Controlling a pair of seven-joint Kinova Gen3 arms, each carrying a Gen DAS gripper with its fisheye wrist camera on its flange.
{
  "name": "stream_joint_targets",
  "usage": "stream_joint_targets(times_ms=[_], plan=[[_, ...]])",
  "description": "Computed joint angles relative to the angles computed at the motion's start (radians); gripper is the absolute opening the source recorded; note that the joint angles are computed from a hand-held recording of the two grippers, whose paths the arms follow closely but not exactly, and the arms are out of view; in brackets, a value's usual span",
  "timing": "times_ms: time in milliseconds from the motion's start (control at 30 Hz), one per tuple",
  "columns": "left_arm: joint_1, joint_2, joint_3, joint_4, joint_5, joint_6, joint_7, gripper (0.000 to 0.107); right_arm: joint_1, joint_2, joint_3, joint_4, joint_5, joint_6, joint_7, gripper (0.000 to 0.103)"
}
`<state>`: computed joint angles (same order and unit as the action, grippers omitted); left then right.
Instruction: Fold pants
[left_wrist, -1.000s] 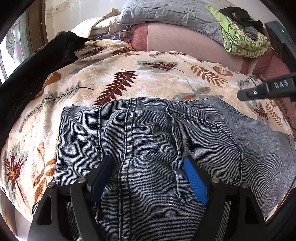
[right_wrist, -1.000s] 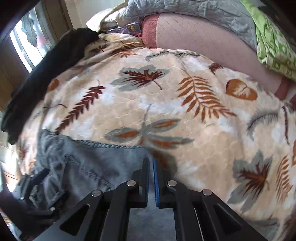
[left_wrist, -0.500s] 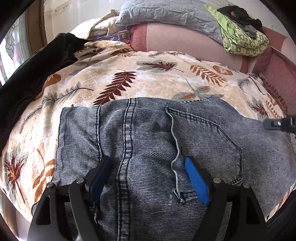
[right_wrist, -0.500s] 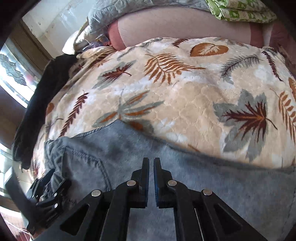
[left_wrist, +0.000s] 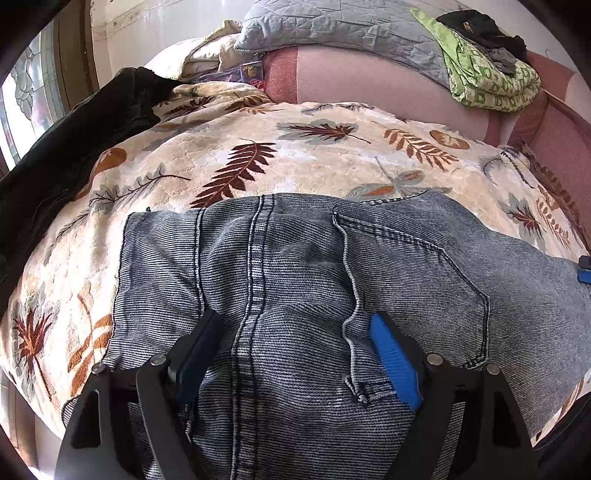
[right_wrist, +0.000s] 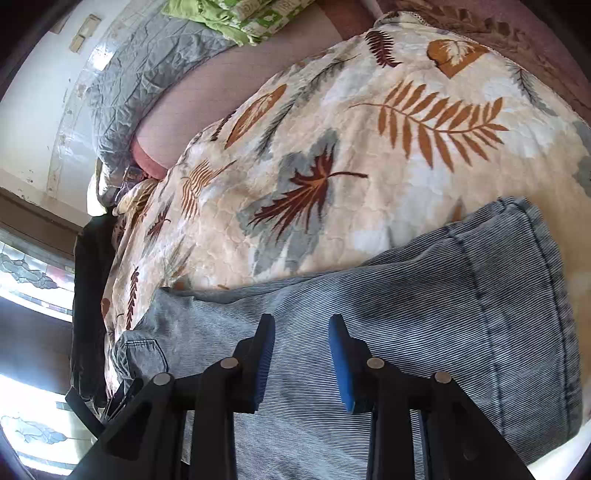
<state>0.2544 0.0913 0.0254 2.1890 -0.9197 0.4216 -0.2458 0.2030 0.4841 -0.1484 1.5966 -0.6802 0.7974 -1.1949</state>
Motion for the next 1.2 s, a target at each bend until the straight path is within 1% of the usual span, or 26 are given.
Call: stream_joint_targets(times_ms=[33,67,100,133,200,267,300,333,367,400,433,467,567,600,633,700,733,800,867,900,967,1000,1033,1100,1167,1200], plan=[[0.01,0.006,0.0,-0.003,-0.019,0.012,0.021,0.084,0.013,0.033,0.005,-0.023,0.003,-0.002,-0.007,0.043],[0.019,0.012,0.0,-0.005,-0.035,0.022,0.038,0.085,0.044,0.076,-0.007,-0.058,-0.01,0.003,-0.019,0.042],[0.027,0.017,0.001,-0.007,-0.053,0.034,0.057,0.085,0.091,0.113,-0.037,-0.082,-0.04,0.021,-0.043,0.039],[0.036,0.021,0.001,-0.008,-0.068,0.044,0.073,0.085,0.137,0.133,-0.067,-0.087,-0.081,0.024,-0.053,0.039],[0.046,0.025,-0.001,-0.005,-0.097,0.052,0.105,0.086,0.213,0.118,-0.139,-0.048,-0.135,-0.001,-0.023,0.04],[0.051,0.032,0.0,-0.008,-0.112,0.06,0.122,0.087,0.226,0.098,-0.163,-0.028,-0.142,-0.003,0.046,0.04],[0.055,0.034,0.0,-0.007,-0.123,0.065,0.135,0.087,0.211,0.081,-0.152,-0.019,-0.133,-0.018,0.059,0.04],[0.059,0.036,0.0,-0.007,-0.134,0.069,0.148,0.088,0.186,0.067,-0.122,-0.008,-0.113,-0.05,0.055,0.042],[0.06,0.038,0.002,-0.007,-0.14,0.072,0.155,0.088,0.179,0.071,-0.103,0.0,-0.109,-0.069,0.045,0.043],[0.061,0.041,0.002,-0.009,-0.145,0.076,0.161,0.088,0.185,0.095,-0.103,-0.009,-0.121,-0.071,0.029,0.041],[0.063,0.041,0.002,-0.008,-0.149,0.077,0.167,0.088,0.209,0.112,-0.117,-0.016,-0.149,-0.058,0.03,0.041],[0.064,0.04,0.001,-0.005,-0.157,0.076,0.176,0.088,0.24,0.111,-0.149,-0.009,-0.162,-0.058,0.048,0.041],[0.068,0.04,0.002,0.003,-0.188,0.076,0.212,0.088,0.284,0.066,-0.205,0.02,-0.179,-0.071,0.157,0.042],[0.071,0.04,0.003,0.005,-0.197,0.078,0.222,0.088,0.286,0.049,-0.202,0.035,-0.198,-0.081,0.178,0.044],[0.072,0.041,0.004,0.007,-0.205,0.081,0.232,0.088,0.275,0.037,-0.181,0.047,-0.212,-0.095,0.184,0.055],[0.072,0.042,0.007,0.008,-0.216,0.082,0.246,0.088,0.209,0.055,-0.097,0.044,-0.191,-0.124,0.151,0.073],[0.073,0.043,0.008,0.008,-0.221,0.084,0.252,0.089,0.188,0.078,-0.07,0.024,-0.186,-0.118,0.131,0.071],[0.073,0.041,0.012,0.01,-0.224,0.087,0.259,0.089,0.186,0.07,-0.049,0.017,-0.22,-0.091,0.122,0.071],[0.065,0.033,0.013,0.014,-0.217,0.077,0.253,0.089,0.225,0.043,-0.087,0.03,-0.251,-0.055,0.178,0.072],[0.063,0.027,0.016,0.014,-0.208,0.081,0.245,0.089,0.235,0.011,-0.096,0.059,-0.267,-0.06,0.212,0.072],[0.068,0.006,0.025,0.021,-0.213,0.096,0.254,0.089,0.275,-0.041,-0.121,0.118,-0.314,-0.027,0.284,0.072],[0.07,-0.009,0.031,0.029,-0.228,0.098,0.274,0.089,0.311,-0.063,-0.157,0.152,-0.319,-0.019,0.299,0.072],[0.072,-0.028,0.039,0.04,-0.253,0.096,0.304,0.089,0.334,-0.086,-0.174,0.191,-0.334,-0.01,0.322,0.072],[0.063,-0.068,0.063,0.065,-0.294,0.077,0.353,0.089,0.363,-0.112,-0.18,0.262,-0.388,0.037,0.397,0.072],[0.051,-0.093,0.091,0.082,-0.311,0.058,0.377,0.089,0.334,-0.12,-0.153,0.306,-0.385,0.031,0.419,0.073],[0.045,-0.082,0.102,0.078,-0.299,0.051,0.364,0.089,0.291,-0.11,-0.123,0.317,-0.36,0.004,0.406,0.076]])
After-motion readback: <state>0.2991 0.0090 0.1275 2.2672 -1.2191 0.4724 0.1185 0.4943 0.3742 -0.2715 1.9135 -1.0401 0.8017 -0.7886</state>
